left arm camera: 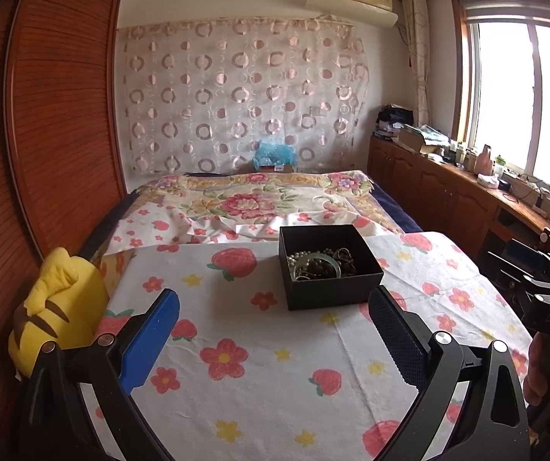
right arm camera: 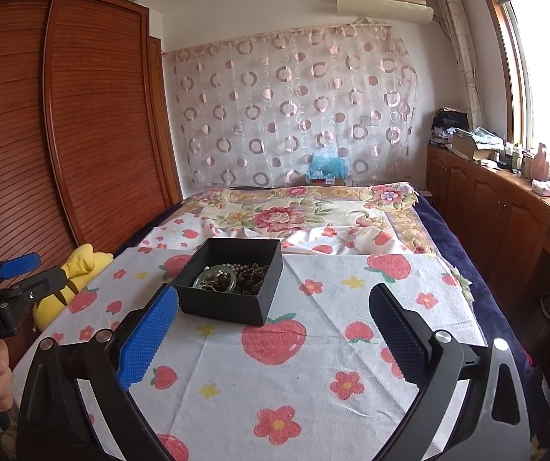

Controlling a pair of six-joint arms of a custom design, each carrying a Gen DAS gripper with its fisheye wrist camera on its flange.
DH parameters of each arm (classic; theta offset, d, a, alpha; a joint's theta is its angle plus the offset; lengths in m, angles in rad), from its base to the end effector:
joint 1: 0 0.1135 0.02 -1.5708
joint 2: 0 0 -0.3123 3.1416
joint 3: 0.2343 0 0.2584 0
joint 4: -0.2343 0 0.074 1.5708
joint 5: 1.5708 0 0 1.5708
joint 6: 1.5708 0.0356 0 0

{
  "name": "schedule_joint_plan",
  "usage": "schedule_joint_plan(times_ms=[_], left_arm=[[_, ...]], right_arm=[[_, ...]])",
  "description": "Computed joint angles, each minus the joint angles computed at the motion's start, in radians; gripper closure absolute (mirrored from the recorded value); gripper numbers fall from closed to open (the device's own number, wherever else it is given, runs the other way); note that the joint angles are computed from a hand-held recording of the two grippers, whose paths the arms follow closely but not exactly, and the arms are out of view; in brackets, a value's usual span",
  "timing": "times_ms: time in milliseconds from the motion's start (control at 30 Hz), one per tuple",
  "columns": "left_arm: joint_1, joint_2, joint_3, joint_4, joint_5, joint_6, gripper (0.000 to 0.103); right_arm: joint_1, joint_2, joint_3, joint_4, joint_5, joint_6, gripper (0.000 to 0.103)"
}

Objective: Organize jewelry

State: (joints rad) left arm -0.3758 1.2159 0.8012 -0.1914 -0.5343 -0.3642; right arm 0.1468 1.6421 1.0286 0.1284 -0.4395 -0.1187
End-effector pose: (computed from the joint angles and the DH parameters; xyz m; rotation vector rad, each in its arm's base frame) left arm 0.2408 -0.0755 0.3004 -0.2839 2.0666 0.1359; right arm 0.3700 0.0700 0.2798 -0.5371 1.9658 0.4682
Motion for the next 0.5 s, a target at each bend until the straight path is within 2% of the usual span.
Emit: schedule_joint_plan(times_ms=[500], left_arm=[[-0.008, 0.002, 0.004, -0.004, -0.002, -0.001, 0.008]], right_arm=[[0.006, -0.002, -0.003, 0.002, 0.006, 0.002, 0.003]])
